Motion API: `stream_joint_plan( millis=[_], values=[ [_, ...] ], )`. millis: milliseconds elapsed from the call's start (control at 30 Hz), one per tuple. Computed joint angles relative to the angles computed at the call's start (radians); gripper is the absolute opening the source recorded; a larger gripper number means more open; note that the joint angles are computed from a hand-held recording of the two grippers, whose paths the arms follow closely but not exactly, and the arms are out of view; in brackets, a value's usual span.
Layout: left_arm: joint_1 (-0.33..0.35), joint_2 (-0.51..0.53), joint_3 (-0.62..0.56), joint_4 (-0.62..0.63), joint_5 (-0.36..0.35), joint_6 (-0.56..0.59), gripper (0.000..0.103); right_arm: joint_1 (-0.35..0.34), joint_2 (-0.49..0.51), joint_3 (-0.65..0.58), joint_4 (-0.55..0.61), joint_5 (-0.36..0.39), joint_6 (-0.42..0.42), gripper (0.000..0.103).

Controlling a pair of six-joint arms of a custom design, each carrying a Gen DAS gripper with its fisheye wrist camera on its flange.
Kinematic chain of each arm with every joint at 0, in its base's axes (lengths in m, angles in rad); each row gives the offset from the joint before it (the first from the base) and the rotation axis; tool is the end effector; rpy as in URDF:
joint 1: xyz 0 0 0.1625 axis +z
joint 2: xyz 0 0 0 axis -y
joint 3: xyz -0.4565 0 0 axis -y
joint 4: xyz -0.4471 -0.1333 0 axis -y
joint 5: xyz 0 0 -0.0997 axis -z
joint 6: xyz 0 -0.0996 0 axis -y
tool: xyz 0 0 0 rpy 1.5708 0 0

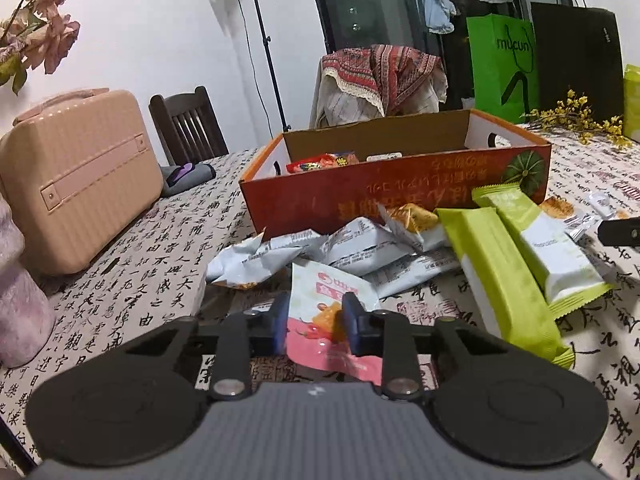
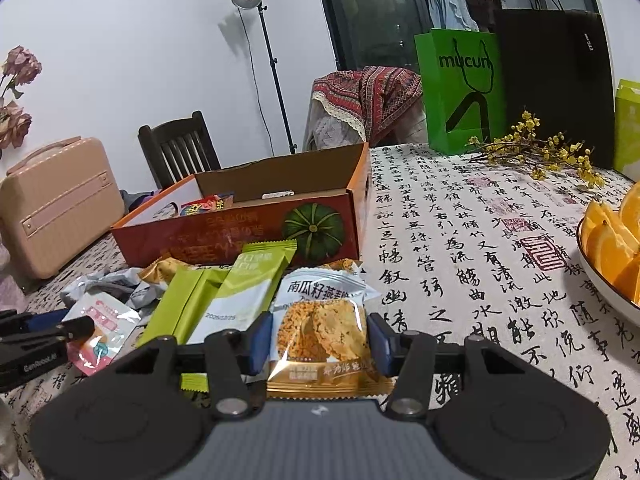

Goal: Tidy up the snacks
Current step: 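Grasp the pink packet with the left gripper while the right grasps the cracker packet, then carry both packets into the orange box and open both grippers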

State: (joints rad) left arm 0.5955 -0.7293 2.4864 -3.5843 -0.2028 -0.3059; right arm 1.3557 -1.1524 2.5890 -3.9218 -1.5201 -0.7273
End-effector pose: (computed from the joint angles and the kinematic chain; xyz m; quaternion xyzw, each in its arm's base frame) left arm -0.1678 -0.3925 0.0332 0.1762 0.7526 -0.4540 0.4432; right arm 0.0530 -0.4056 0.1548 0.2380 -0.8649 0.4035 0.1801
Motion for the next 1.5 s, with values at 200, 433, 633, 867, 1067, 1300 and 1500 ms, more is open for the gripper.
stream_joint_plan(
  millis=[200, 433, 633, 867, 1067, 1300, 1500],
  values=[
    [-0.013, 0.0, 0.002, -0.155, -0.066, 0.115, 0.025, 0.003, 0.0, 0.003, -0.002, -0.003, -0.002, 0.05],
    [0.002, 0.001, -0.019, -0.15, -0.129, 0.135, 0.019, 0.0, -0.005, 0.005, 0.001, -0.004, -0.002, 0.05],
    [0.033, -0.008, -0.028, -0.096, -0.158, 0.096, 0.013, -0.006, -0.011, 0.006, 0.008, -0.001, -0.005, 0.05],
    [0.048, -0.009, -0.026, -0.108, -0.173, 0.093, 0.007, 0.002, -0.001, 0.002, 0.007, -0.007, -0.005, 0.05],
    [0.037, -0.007, -0.017, -0.165, -0.163, 0.114, 0.007, 0.013, -0.002, 0.004, 0.003, -0.009, -0.01, 0.051],
    [0.023, -0.014, -0.024, -0.265, -0.168, 0.194, 0.007, 0.043, -0.004, -0.001, 0.001, -0.014, -0.015, 0.05],
    [0.031, -0.012, -0.097, -0.409, -0.191, 0.369, 0.007, 0.11, 0.012, -0.039, -0.015, -0.01, -0.004, 0.05]
  ],
)
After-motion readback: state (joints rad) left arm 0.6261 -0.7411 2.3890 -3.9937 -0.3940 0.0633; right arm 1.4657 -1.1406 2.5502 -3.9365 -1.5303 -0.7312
